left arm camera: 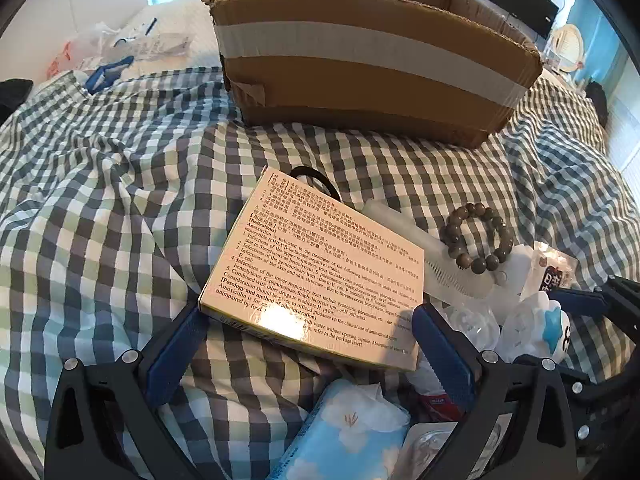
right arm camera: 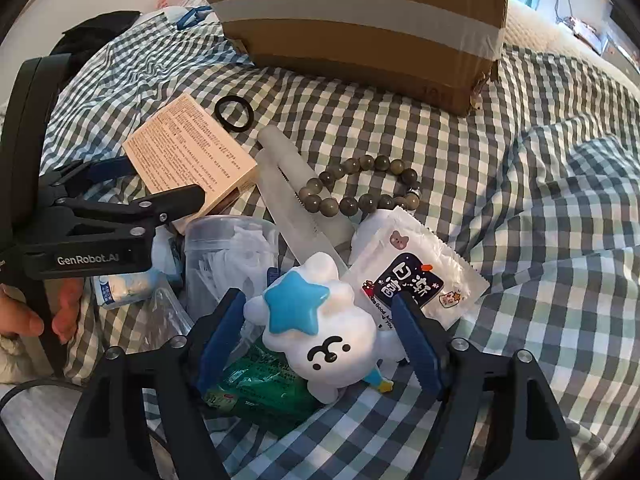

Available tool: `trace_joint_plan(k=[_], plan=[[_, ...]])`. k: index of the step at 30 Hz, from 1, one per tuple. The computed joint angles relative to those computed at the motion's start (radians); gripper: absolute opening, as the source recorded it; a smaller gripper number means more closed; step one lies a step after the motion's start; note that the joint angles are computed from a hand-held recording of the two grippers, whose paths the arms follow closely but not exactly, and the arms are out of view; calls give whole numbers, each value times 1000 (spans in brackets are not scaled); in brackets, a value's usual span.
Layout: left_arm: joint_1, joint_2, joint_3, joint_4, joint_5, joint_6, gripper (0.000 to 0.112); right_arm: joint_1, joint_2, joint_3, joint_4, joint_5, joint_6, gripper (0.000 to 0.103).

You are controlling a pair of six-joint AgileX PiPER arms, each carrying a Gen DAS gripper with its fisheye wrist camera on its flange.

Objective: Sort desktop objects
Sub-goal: 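Grasp the white plush toy with the right gripper while the left gripper grasps the medicine box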

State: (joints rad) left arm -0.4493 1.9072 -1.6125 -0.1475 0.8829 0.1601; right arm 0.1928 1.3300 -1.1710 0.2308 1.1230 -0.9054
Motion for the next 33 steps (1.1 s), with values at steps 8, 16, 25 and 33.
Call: trace_joint_plan(k=[8, 16, 25, 33], plan=[[49, 34, -36, -109, 36, 69, 103, -9, 1, -6, 21, 16, -2, 64], [66, 16, -13, -169, 25, 144, 100, -20, -11, -13, 40, 19, 0, 63], [144, 36, -69, -428, 144, 238, 100, -41, -15, -32, 73, 29, 3, 63], [126, 159, -190, -449, 195, 147, 99, -46, -10, -33, 78, 35, 10, 63]])
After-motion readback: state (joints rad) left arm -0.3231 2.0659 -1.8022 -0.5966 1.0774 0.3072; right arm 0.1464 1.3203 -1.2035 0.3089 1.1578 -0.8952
